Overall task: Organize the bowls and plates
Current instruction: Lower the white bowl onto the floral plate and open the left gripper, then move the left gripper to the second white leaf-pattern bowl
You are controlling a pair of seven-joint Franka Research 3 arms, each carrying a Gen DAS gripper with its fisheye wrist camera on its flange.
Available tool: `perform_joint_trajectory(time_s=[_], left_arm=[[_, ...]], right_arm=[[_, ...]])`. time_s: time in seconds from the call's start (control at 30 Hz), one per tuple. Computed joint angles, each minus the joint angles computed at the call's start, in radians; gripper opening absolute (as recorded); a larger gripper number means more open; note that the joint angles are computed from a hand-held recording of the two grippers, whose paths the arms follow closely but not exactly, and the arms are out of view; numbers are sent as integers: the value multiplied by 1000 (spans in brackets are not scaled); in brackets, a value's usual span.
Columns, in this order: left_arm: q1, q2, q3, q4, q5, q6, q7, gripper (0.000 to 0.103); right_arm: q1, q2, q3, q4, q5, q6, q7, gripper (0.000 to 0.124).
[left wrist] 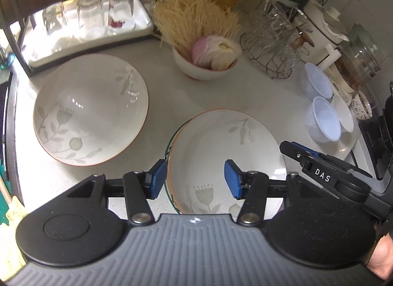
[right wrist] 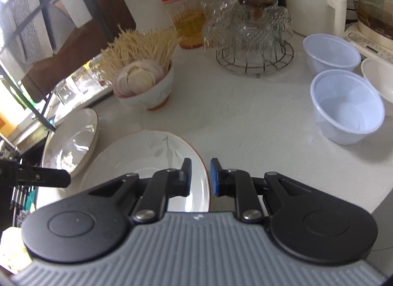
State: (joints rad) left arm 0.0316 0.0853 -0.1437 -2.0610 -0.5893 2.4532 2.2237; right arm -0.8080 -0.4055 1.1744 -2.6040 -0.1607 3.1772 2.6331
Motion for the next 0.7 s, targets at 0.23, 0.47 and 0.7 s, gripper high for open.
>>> perform_joint_trajectory(time_s=[0.23,0.47,0.7], left_arm=[[-17,-110,22,-75,-101,67,151,58],[-77,-244,70,-165,-178,128,196,57],[-170,-408,74,-341,-158,284,53,58]], right_arm=[[198,-98,-169,-18,12,-50,11,20],[403,-172,-361,-60,4,-64,-17,20],[634,-270,-577,-160,28,-79,-154,20]])
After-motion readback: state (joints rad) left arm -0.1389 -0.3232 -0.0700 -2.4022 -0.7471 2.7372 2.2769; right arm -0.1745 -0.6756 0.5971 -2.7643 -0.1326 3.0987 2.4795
